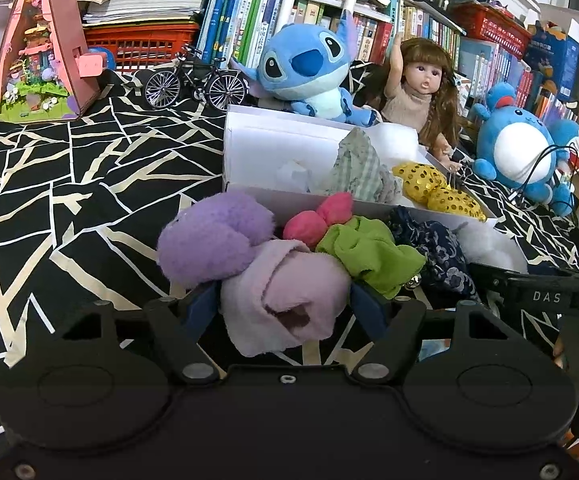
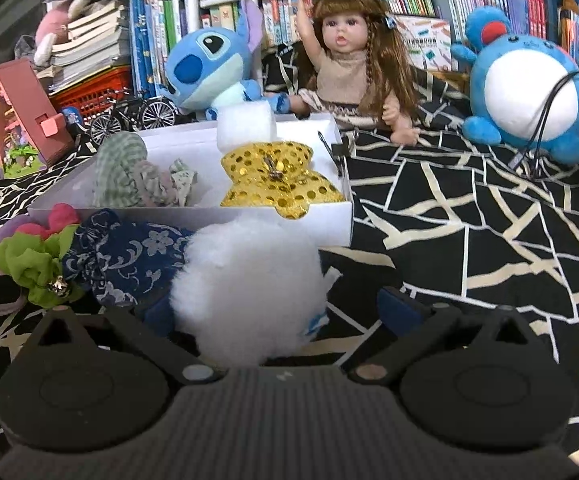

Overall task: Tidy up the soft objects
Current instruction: 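Grasp the white fluffy pompom with the right tool while the left tool grasps the pink cloth, then carry the pompom with the right tool while the left tool carries the pink cloth into the box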

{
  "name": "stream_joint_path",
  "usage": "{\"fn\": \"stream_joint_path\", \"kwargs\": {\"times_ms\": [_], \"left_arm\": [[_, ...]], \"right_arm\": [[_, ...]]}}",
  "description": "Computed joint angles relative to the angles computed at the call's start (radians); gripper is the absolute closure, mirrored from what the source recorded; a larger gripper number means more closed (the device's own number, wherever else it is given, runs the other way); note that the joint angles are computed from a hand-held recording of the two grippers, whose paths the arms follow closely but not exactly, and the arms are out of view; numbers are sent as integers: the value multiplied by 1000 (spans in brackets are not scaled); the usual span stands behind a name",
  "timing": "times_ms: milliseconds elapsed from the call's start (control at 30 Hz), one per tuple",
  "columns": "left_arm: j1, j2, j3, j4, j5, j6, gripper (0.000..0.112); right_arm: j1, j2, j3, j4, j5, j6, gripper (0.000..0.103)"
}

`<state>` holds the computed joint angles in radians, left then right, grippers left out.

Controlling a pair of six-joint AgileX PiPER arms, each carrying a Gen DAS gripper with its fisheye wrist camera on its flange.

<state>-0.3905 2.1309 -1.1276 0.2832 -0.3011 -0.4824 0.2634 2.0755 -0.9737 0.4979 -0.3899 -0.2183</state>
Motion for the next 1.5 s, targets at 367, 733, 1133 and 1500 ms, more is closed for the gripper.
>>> {"fn": "stream_joint_path", "kwargs": {"times_ms": [367, 733, 1133, 1500], "left_arm": [[-14, 29, -36, -72, 20, 79, 42], [-27, 39, -48, -157, 25, 166, 43], [-35, 22, -29, -169, 18, 197, 72], [-45, -37, 35, -215, -23, 246, 78]], "right_arm": [[6, 11, -32, 90, 38, -119, 0], [-24, 8, -54, -4, 105, -92, 0], [-31, 1, -38, -102, 96, -12, 7], [9, -27, 20, -146, 19, 30, 36]]}}
